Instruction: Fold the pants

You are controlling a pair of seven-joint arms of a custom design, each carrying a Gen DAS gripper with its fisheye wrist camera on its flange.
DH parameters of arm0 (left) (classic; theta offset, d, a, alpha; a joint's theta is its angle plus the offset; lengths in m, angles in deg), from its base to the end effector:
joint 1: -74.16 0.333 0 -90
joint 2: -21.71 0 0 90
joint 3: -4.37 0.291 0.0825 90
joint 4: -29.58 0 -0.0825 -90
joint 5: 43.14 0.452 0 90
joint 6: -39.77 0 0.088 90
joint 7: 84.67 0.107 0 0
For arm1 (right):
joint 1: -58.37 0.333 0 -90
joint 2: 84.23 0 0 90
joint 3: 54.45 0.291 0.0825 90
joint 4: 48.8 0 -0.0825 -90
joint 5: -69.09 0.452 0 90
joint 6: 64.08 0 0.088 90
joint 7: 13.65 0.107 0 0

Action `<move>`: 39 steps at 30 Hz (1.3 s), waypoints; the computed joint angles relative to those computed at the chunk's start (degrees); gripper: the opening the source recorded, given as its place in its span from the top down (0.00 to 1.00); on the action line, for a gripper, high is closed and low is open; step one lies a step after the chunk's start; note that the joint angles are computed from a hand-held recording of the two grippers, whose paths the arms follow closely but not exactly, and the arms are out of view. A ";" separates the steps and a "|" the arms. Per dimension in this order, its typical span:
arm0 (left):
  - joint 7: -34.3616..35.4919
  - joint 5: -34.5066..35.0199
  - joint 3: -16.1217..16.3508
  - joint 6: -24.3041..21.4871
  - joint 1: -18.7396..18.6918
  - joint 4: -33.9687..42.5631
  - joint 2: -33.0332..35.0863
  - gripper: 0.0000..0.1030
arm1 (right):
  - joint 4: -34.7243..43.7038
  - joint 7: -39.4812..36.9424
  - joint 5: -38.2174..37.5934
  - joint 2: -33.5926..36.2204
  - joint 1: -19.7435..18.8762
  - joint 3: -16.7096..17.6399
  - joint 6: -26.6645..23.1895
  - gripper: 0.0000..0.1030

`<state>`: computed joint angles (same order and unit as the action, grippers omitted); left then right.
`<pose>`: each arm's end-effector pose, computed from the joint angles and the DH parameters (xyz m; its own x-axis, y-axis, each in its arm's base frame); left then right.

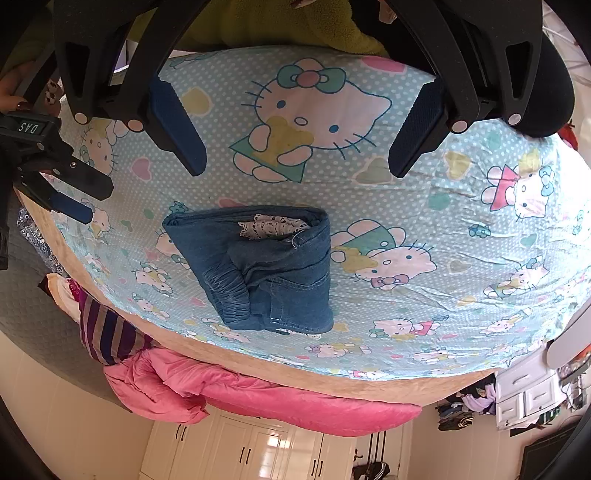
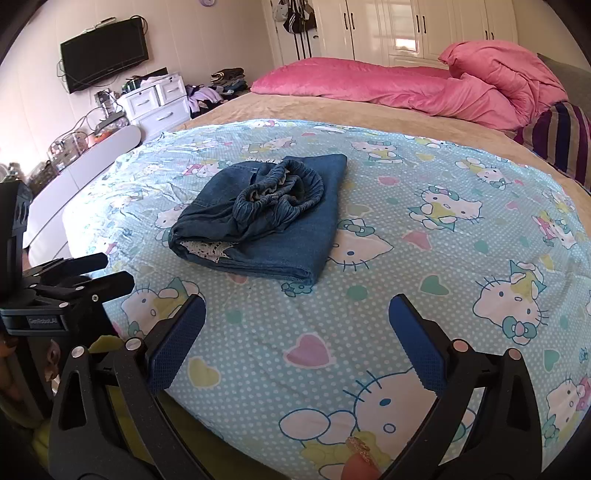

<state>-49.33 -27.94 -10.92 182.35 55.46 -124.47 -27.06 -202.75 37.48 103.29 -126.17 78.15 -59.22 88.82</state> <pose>0.3602 -0.2399 0.5039 0.1576 -0.9737 0.1647 -0.7218 -0.2274 -0.6537 0.4407 0.1023 0.4817 0.5291 -0.8372 -0.1381 -0.6253 -0.2747 -0.7305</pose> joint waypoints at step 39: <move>0.45 -0.19 0.06 -0.87 -0.47 0.49 0.49 0.04 | -0.57 0.67 -0.54 -0.34 0.13 0.05 0.86 0.09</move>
